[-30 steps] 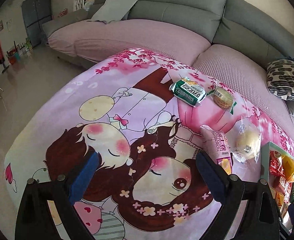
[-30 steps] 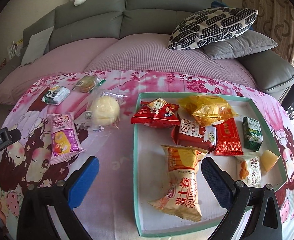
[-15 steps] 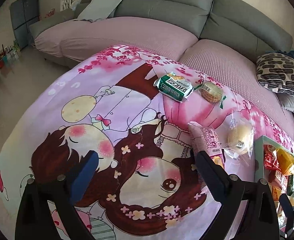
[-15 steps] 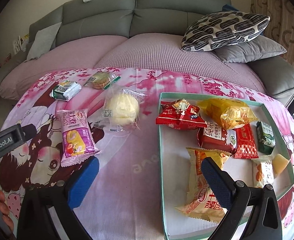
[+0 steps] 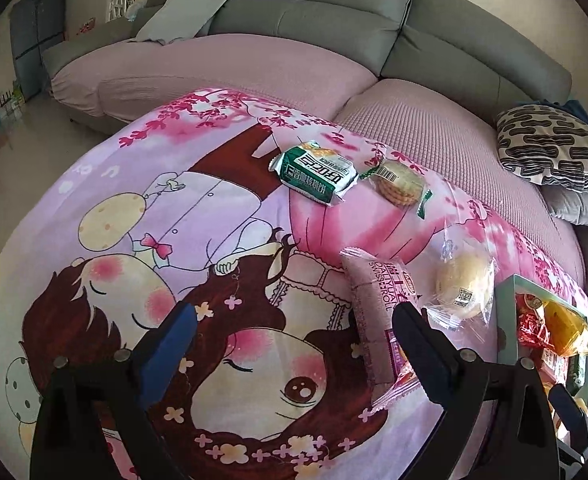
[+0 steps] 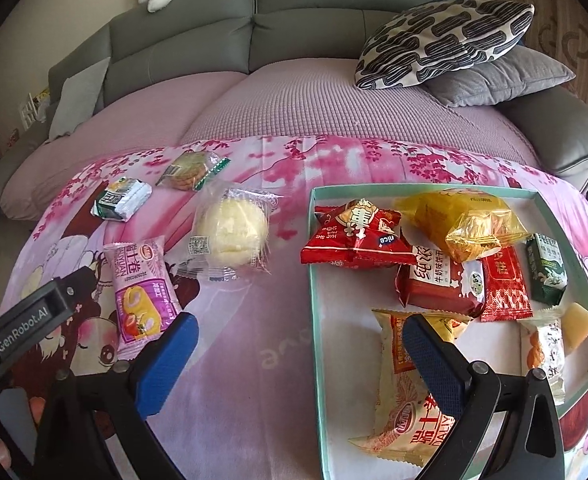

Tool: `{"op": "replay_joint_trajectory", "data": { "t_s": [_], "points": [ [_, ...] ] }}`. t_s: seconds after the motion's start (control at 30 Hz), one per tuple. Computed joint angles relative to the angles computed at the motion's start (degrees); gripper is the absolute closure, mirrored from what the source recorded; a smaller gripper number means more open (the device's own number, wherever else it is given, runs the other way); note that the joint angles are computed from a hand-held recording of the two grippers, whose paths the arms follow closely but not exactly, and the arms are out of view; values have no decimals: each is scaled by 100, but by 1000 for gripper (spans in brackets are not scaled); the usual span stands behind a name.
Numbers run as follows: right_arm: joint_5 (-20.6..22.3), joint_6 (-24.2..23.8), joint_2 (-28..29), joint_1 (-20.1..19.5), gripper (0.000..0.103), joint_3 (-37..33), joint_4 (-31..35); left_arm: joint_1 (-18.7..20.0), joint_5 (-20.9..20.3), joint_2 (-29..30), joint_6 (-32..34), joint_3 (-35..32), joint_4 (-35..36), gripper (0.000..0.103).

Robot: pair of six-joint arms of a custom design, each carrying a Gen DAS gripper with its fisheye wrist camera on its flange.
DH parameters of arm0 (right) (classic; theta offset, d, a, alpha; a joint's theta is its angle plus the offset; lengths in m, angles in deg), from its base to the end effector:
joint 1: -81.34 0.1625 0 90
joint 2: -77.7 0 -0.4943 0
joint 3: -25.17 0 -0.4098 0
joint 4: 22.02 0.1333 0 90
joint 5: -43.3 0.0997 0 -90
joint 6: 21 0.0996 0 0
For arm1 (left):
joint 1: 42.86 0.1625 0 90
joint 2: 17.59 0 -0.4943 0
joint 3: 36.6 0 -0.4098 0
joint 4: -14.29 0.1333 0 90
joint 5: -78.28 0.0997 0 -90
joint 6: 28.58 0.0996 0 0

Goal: Organize snacks
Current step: 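Grasp the pink roll bag with the left tool while the right tool grasps the round bun bag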

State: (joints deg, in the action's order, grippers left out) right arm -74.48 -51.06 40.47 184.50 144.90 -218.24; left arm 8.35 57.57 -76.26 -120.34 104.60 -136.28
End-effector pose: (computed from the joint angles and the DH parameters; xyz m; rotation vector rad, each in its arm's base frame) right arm 0.2152 -0.5389 0.0147 0.8228 -2.4396 0.4407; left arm -0.0675 -0.4455 0.1085 -0.6736 1.9731 -1.1294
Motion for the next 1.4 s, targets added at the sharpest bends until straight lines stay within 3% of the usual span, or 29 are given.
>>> {"op": "replay_joint_trajectory", "data": {
  "t_s": [0.1,0.3,0.43,0.73,0.9,1.17,1.27,1.3,1.4],
  "points": [
    [67,-31,-27,-1,0,-72,13,82,3,271,839,43,-1088,2],
    [197,-57,-6,16,0,-218,45,218,-201,628,1845,-15,-2252,2],
    [300,-37,21,22,0,-310,150,284,-249,566,1782,-132,-1838,2],
    [400,3,133,33,0,-560,352,412,-383,747,2382,-239,-2341,2],
    [717,127,143,-25,1,-753,689,484,-442,833,2569,-385,-2264,2],
    [832,-13,382,27,19,-1066,1152,563,-322,550,1657,-422,-1122,2],
    [796,-10,511,34,26,-1185,1389,604,-369,510,1696,-349,-1333,3],
    [775,3,554,36,28,-1221,1455,610,-372,507,1723,-329,-1407,4],
    [658,57,675,43,32,-1322,1623,631,-405,509,1840,-308,-1577,20]
  ]
}}
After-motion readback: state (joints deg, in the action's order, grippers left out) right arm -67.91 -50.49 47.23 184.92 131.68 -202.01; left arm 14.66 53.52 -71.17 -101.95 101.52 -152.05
